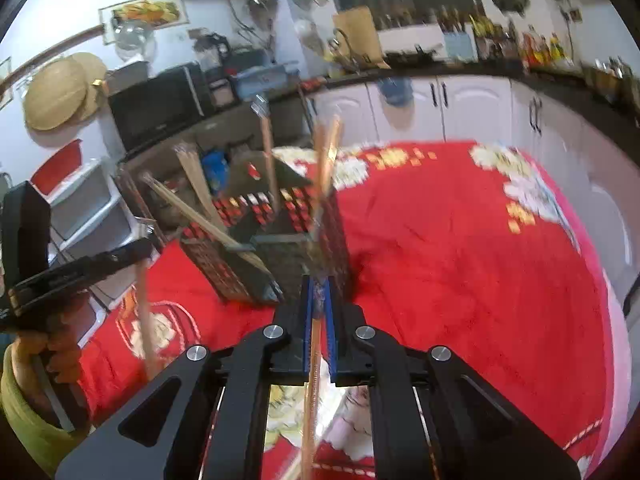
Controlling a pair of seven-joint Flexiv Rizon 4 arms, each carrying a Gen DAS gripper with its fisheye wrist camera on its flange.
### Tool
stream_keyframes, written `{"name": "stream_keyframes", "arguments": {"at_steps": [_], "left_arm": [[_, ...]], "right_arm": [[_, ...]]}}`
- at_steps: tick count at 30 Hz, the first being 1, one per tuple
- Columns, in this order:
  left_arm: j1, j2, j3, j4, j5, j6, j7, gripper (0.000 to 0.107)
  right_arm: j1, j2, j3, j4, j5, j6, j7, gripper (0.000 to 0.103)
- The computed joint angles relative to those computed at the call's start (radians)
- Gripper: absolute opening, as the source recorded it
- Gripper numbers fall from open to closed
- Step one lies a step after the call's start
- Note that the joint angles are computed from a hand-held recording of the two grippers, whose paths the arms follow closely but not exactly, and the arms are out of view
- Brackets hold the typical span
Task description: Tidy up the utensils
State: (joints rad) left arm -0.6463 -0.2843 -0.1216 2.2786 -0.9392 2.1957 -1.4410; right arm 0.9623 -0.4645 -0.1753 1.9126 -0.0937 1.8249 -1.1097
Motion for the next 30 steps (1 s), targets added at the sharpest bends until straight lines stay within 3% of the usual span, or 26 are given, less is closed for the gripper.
{"name": "stream_keyframes", "arguments": {"at_steps": [14, 24, 30], "left_arm": [[0.019, 0.047, -0.006, -0.013, 0.005, 0.051, 0.053, 0.001], [0.024, 0.063, -0.021, -0.063, -0.081, 0.102, 0.188, 0.001], [0.031, 0.061, -0.033, -0.11, -0.133, 0.151, 0.278, 0.001]], "right_arm": [[0.054, 0.009, -0.03, -0.081, 0.065, 0.07, -0.121, 0.006], [0.04, -0.008, 0.001, -0.177, 0.094, 0.088, -0.192, 0.006], [0.066, -0.023, -0.027, -0.227, 0.113, 0.083, -0.212, 0.006]]}}
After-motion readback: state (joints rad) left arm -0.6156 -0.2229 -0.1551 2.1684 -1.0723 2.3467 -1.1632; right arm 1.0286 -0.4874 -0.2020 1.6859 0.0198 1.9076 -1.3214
